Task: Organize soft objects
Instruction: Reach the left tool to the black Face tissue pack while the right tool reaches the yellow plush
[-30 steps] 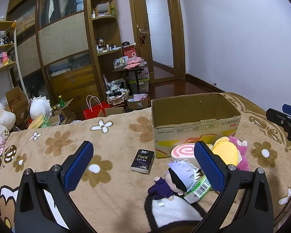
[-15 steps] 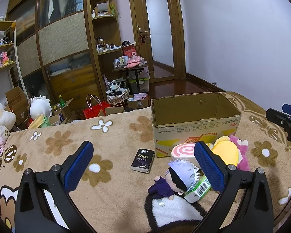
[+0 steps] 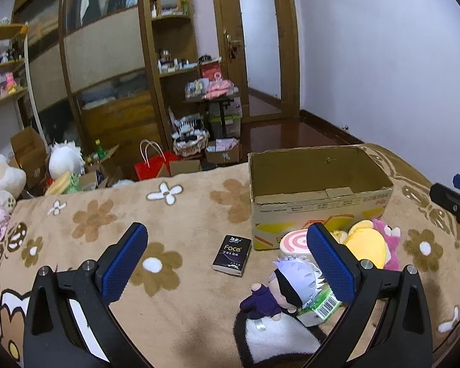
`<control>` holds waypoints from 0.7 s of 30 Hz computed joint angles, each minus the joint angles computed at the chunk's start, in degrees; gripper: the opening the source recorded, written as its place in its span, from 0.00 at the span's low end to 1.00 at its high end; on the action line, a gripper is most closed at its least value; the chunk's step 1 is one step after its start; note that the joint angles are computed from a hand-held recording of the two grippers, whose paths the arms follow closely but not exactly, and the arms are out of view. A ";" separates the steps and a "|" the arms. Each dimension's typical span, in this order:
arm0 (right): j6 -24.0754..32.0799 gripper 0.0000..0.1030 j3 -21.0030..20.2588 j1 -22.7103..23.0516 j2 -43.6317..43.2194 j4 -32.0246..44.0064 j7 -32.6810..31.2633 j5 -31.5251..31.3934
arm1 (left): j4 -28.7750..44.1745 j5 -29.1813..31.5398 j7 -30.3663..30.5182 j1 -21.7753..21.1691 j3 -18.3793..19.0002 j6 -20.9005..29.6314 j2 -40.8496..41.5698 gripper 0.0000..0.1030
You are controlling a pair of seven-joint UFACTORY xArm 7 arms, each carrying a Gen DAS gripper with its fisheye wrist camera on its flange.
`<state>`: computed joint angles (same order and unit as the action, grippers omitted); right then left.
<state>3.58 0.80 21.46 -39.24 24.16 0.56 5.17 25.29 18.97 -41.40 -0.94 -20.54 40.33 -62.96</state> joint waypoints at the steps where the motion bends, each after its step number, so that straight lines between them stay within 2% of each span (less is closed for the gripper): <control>1: -0.18 1.00 -0.08 0.36 0.79 0.33 0.02 0.10 | 0.32 -0.17 0.34 0.06 0.57 -0.05 0.93 1.00; 6: -0.10 1.00 -0.25 2.00 5.30 2.63 -0.32 0.49 | 2.56 -2.03 3.13 0.25 5.11 -1.49 8.17 0.99; 13: 1.61 1.00 -1.69 5.04 11.22 6.01 -2.43 2.51 | 4.22 -2.27 3.26 3.03 6.57 -3.84 16.57 0.99; 17: 2.29 1.00 -2.27 6.28 14.43 7.69 -4.55 4.33 | 3.94 -3.79 3.61 2.16 8.45 -4.56 20.21 0.99; 21: 4.08 1.00 -2.88 7.65 16.94 9.22 -7.51 6.96 | 4.18 -3.66 3.88 2.22 8.80 -4.82 24.40 0.99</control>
